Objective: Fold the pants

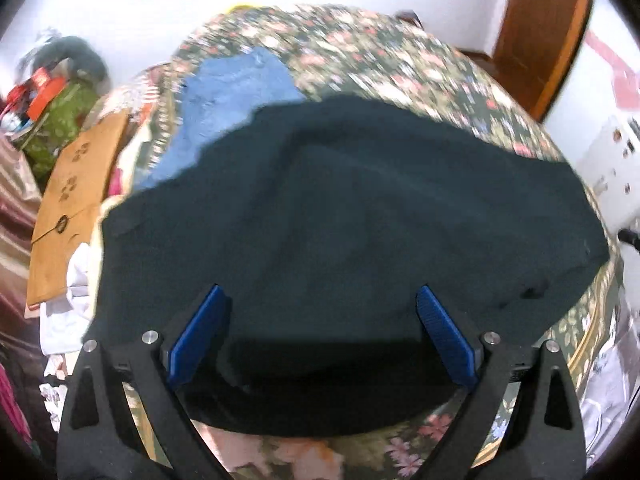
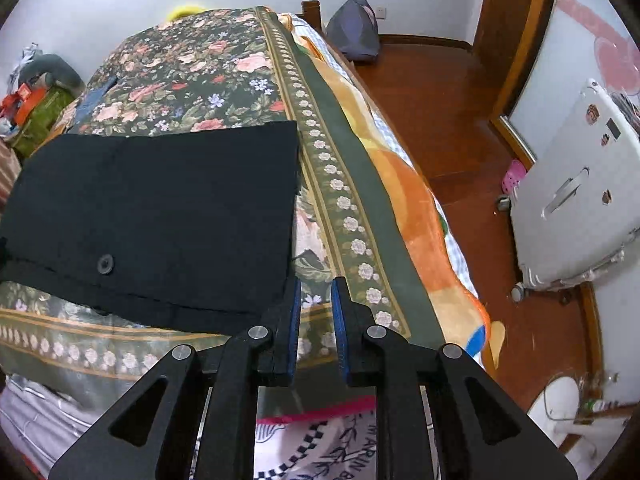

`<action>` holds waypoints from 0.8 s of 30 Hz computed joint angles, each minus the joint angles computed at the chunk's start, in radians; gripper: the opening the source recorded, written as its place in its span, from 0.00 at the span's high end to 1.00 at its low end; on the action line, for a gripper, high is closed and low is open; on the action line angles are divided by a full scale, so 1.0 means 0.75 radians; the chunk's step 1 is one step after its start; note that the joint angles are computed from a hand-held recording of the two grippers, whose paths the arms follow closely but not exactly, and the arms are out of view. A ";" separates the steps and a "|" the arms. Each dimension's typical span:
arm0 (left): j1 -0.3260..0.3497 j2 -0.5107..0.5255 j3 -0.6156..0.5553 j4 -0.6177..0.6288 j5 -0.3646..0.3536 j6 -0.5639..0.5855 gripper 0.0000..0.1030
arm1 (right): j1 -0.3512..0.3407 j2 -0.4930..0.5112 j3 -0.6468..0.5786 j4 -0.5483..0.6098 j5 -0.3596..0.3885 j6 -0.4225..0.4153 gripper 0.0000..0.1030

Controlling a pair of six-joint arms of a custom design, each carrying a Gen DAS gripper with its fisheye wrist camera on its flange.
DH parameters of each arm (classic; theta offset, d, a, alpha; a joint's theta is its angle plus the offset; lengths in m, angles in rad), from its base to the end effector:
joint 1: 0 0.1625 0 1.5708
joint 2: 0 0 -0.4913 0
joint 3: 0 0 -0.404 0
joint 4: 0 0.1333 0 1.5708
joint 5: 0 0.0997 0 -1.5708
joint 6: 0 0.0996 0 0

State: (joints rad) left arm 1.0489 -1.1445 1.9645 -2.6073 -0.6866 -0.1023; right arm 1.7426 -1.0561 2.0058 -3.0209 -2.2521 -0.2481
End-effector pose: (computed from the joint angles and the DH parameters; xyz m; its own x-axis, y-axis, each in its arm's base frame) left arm -0.1117 -0.6161 0.2742 -0.6788 0.0846 -0.7295 0.4198 0.8598 -0.2908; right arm 0.1724 -0.5806 0.2416 -0.7551 -0.0524 0.6535 -0.3460 0.8785 -0.3294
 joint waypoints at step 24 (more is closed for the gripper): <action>0.433 -0.068 -0.306 0.130 0.018 -0.019 0.05 | 0.257 0.726 -0.896 0.355 0.398 -0.376 0.45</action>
State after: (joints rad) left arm 1.3735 -1.1957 1.7349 -2.5099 -0.6731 -0.1167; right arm 1.9357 -0.5116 1.3337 -2.7547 -1.9539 -0.5299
